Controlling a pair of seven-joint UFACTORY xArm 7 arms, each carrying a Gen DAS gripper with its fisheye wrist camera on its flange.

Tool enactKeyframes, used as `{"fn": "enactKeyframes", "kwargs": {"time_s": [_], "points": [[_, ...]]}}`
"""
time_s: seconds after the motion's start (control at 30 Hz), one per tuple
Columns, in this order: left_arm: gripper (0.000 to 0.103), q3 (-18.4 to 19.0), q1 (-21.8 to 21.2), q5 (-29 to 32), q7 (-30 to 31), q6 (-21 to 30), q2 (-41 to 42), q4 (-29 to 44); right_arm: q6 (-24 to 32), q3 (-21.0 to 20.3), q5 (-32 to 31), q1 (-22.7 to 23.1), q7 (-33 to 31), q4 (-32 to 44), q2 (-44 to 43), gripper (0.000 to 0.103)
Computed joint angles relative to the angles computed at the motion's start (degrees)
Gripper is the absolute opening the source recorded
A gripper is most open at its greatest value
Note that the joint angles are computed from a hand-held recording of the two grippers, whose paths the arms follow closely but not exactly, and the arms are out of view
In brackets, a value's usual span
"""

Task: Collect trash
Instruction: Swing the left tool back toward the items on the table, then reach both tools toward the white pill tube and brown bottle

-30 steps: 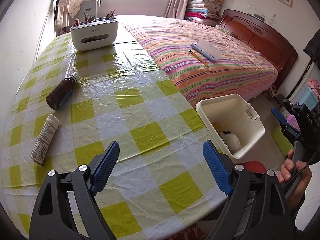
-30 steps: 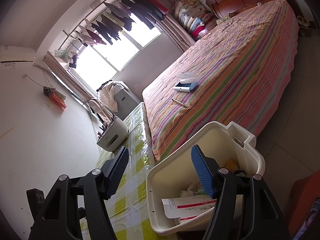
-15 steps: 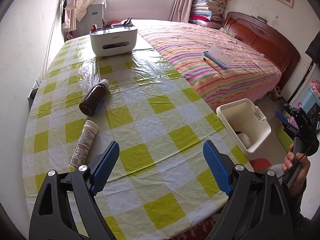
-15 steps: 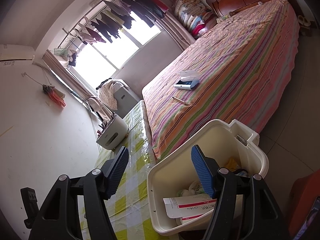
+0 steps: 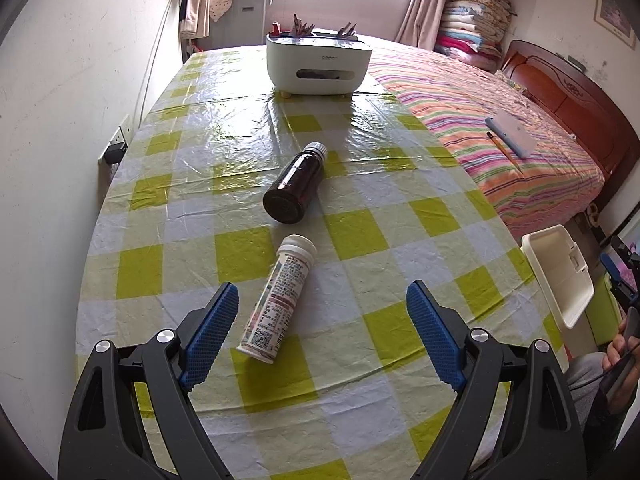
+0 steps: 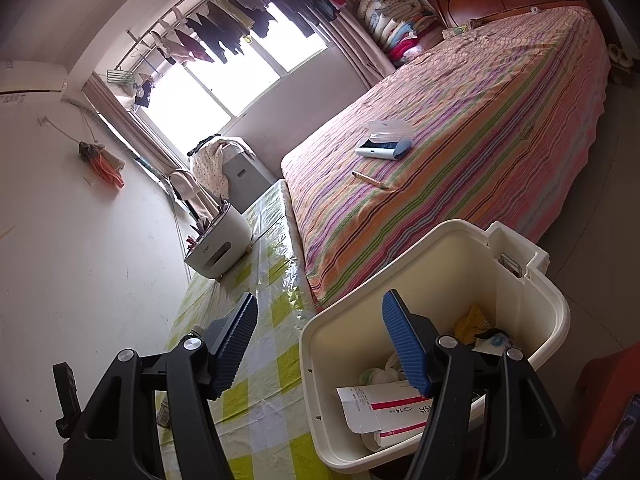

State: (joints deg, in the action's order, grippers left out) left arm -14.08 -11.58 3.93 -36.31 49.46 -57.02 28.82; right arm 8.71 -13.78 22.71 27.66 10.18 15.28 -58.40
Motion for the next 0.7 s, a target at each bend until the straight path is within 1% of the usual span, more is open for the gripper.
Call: {"fn": "enactKeyframes", "kwargs": {"time_s": [0.17, 0.23, 0.37, 0.5, 0.6, 0.7], "points": [[0.085, 2.0, 2.7, 0.5, -0.6, -1.2, 1.5, -1.2, -1.1, 1.5, -0.3, 1.9, 0.6, 1.2, 2.5, 0.063], [0.085, 2.4, 3.1, 0.4, -0.4, -1.4, 3.3, -0.9, -1.7, 2.5, -0.7, 2.6, 1.0, 1.7, 3.6, 0.063], [0.085, 1.8, 3.2, 2.0, 1.3, -2.2, 5.9, -0.5, -2.3, 4.8, -1.9, 3.6, 1.8, 2.4, 5.5, 0.063], [0.085, 1.4, 2.8, 3.1, 2.8, -1.9, 8.7, 0.2, -2.3, 5.8, -2.6, 5.1, 2.4, 3.3, 7.0, 0.063], [0.085, 1.7, 2.7, 3.6, 3.4, -2.0, 9.8, 0.1, -2.7, 6.4, -3.1, 6.2, 2.6, 4.1, 8.2, 0.063], [0.085, 2.0, 2.5, 3.6, 3.9, -1.8, 10.5, 0.1, -3.8, 4.2, -2.5, 10.1, 1.7, 4.6, 8.5, 0.063]]}}
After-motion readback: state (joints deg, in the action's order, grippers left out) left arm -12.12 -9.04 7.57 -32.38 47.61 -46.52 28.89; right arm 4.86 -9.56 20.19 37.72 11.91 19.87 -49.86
